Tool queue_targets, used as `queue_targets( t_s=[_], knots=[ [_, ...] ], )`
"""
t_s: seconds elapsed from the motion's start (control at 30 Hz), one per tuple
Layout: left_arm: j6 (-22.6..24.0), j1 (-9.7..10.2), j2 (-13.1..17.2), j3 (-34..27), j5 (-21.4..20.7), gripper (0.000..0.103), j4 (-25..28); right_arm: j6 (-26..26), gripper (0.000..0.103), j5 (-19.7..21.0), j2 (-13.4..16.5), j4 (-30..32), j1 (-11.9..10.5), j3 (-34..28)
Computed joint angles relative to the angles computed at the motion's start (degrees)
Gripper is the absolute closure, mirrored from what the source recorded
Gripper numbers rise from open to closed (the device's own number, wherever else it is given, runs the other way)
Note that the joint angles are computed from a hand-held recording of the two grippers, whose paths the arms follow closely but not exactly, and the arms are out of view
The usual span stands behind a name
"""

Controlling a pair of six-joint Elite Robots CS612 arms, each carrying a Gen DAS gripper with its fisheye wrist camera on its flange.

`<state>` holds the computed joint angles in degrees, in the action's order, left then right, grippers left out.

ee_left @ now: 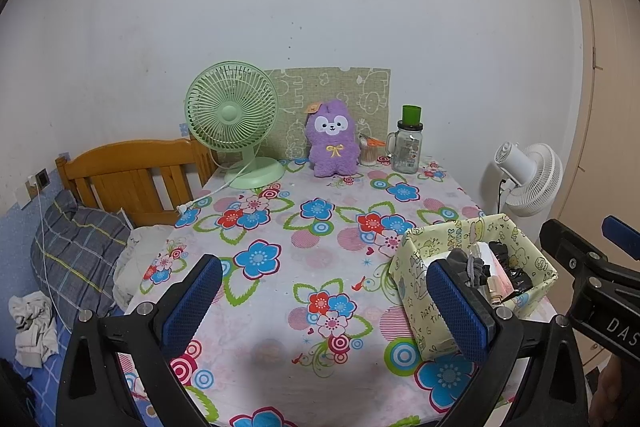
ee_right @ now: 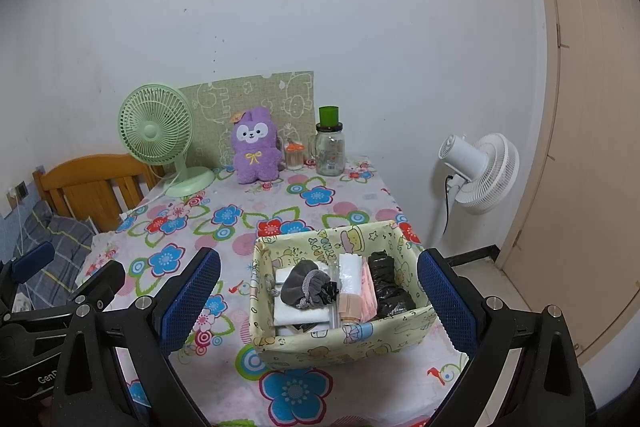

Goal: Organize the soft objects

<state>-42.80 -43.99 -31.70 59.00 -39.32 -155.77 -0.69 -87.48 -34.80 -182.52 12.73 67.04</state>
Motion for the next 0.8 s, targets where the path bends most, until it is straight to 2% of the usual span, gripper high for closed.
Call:
queue_targets(
  t_s=[0.4,0.8],
  knots=[
    [1.8,-0.27,0.2,-0.4,0.0,0.0,-0.5,-0.3,0.003,0.8,-0.1,-0.7,0.0,0.3],
    [1.6,-0.28,0.1,-0.2,0.0,0.0,-0.4,-0.1,0.003,0.8,-0.1,-0.6,0.1,0.3]
  ],
)
